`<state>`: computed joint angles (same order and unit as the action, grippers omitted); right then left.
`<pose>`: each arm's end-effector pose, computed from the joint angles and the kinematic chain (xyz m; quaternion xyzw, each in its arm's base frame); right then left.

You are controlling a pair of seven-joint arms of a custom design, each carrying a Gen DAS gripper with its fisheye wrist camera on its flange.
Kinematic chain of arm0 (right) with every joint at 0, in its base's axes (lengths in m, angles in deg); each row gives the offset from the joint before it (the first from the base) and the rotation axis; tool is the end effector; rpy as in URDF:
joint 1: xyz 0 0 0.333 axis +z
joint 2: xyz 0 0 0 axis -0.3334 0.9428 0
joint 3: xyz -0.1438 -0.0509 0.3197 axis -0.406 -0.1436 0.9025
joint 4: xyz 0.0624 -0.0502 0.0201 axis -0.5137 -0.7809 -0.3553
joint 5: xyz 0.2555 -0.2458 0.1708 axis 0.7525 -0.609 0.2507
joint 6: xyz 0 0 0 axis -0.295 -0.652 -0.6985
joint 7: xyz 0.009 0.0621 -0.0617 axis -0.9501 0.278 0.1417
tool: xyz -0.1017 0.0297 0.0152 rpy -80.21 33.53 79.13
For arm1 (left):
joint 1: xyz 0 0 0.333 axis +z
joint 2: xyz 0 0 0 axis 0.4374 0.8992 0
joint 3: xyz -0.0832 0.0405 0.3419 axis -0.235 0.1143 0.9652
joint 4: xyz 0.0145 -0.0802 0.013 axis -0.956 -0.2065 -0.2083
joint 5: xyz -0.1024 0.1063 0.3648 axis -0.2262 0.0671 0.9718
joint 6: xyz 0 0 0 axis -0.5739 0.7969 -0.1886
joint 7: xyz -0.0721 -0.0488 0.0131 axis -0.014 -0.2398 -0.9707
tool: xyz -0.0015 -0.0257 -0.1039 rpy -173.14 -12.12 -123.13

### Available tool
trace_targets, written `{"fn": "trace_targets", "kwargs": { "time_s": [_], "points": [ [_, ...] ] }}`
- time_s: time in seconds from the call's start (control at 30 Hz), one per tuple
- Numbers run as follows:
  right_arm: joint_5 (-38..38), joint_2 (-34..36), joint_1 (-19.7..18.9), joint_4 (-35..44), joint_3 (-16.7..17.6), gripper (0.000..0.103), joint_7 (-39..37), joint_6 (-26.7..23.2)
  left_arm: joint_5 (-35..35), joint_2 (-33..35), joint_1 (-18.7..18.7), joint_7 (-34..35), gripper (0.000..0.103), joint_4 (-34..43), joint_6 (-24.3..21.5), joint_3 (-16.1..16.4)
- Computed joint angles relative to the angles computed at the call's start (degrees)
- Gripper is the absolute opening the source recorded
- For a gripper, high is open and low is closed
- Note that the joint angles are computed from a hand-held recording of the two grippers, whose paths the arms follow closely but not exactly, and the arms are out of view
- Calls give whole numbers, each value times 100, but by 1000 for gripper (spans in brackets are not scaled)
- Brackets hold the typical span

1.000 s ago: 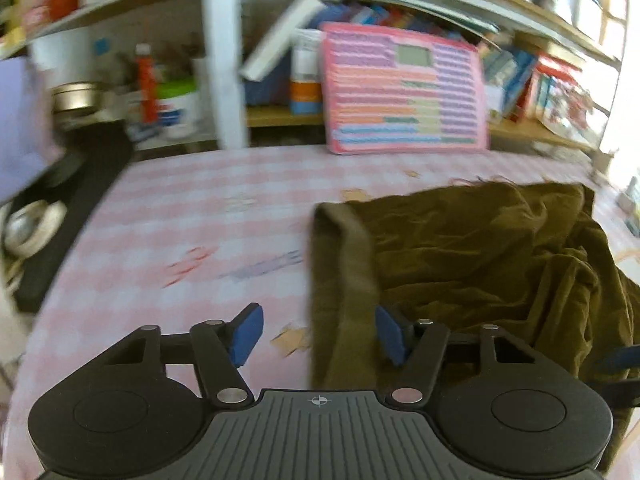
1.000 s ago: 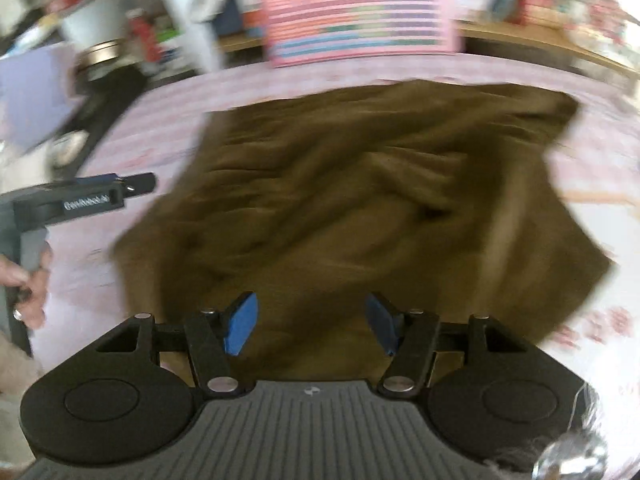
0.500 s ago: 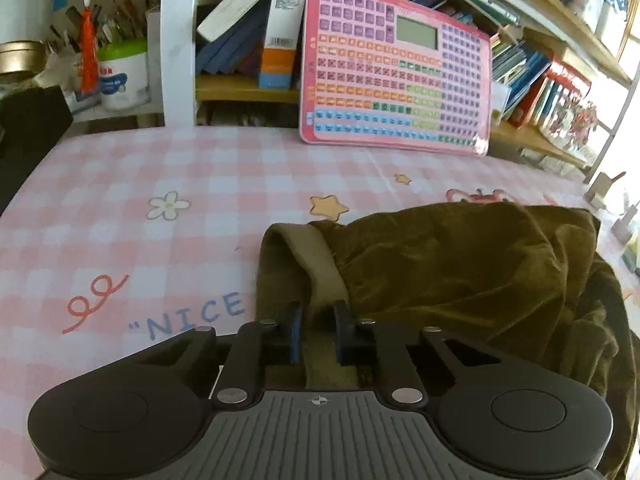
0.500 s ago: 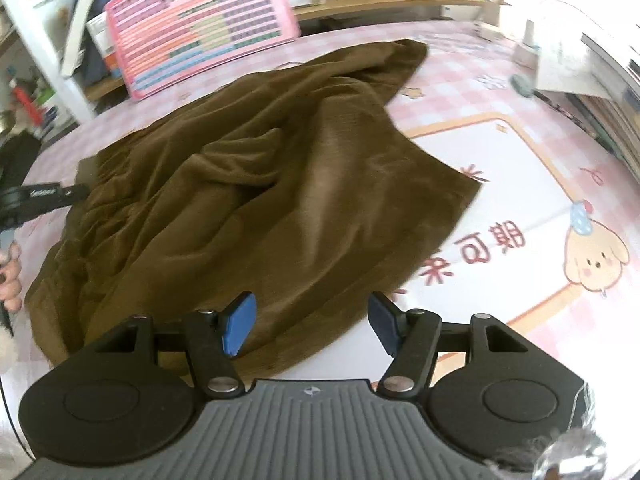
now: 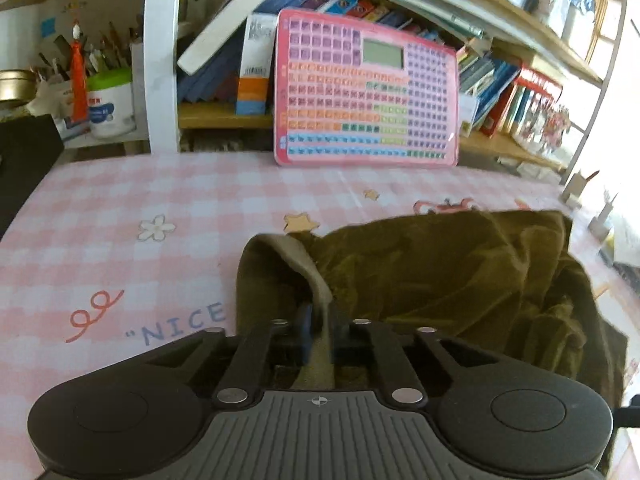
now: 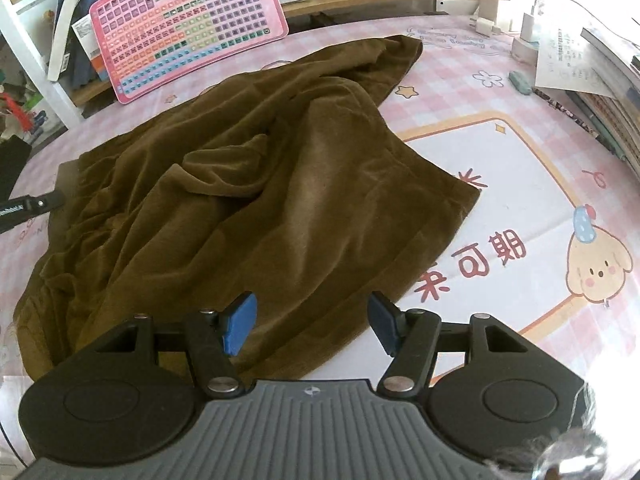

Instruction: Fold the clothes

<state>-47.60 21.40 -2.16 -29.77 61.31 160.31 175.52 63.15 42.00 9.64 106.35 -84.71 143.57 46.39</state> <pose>0.5215 0.2263 0.5502 -0.5437 0.7888 -0.1733 0.2284 0.7047 -0.2738 0.5194 -0.5716 0.7193 -0.3553 0.1723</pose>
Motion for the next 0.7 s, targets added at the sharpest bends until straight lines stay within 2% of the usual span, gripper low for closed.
{"fn": "trace_targets", "kwargs": {
  "time_s": [0.13, 0.2, 0.23, 0.27, 0.3, 0.37, 0.5, 0.57, 0.6, 0.7],
  "points": [
    [-114, -123, -38, -106, 2, 59, 155, -25, -194, 111, 64, -202, 17, 93, -149, -46],
    [-107, -160, -52, -146, 4, 59, 206, -53, -198, 131, 63, -207, 15, 99, -130, -57],
    [-83, -170, -59, -162, 1, 59, 219, -63, -254, 123, 102, -172, 11, 90, -117, -109],
    [-67, -170, -65, -163, 0, 59, 230, -75, -314, 69, 128, -170, 3, 23, -47, -139],
    [-71, -169, -71, -158, 3, 59, 251, -90, -369, 3, 145, -182, 3, -62, 43, -158],
    [-139, -167, -87, -144, 10, 59, 309, -103, -402, -277, 84, -369, 2, -452, 555, -62],
    [-284, -171, -122, -135, 6, 58, 366, -127, 74, -827, -480, -1926, 3, -1250, 1155, 970],
    [-324, -117, -132, -75, -9, 57, 251, -193, 646, -856, -734, -2610, 3, -1316, 900, 1514],
    [-344, -81, -138, -40, -20, 56, 179, -218, 860, -836, -762, -2830, 3, -1306, 766, 1647],
    [-400, 53, -179, 95, -75, 53, 16, -291, 1493, -829, -780, -3290, 3, -1367, 782, 1882]
  ]
}}
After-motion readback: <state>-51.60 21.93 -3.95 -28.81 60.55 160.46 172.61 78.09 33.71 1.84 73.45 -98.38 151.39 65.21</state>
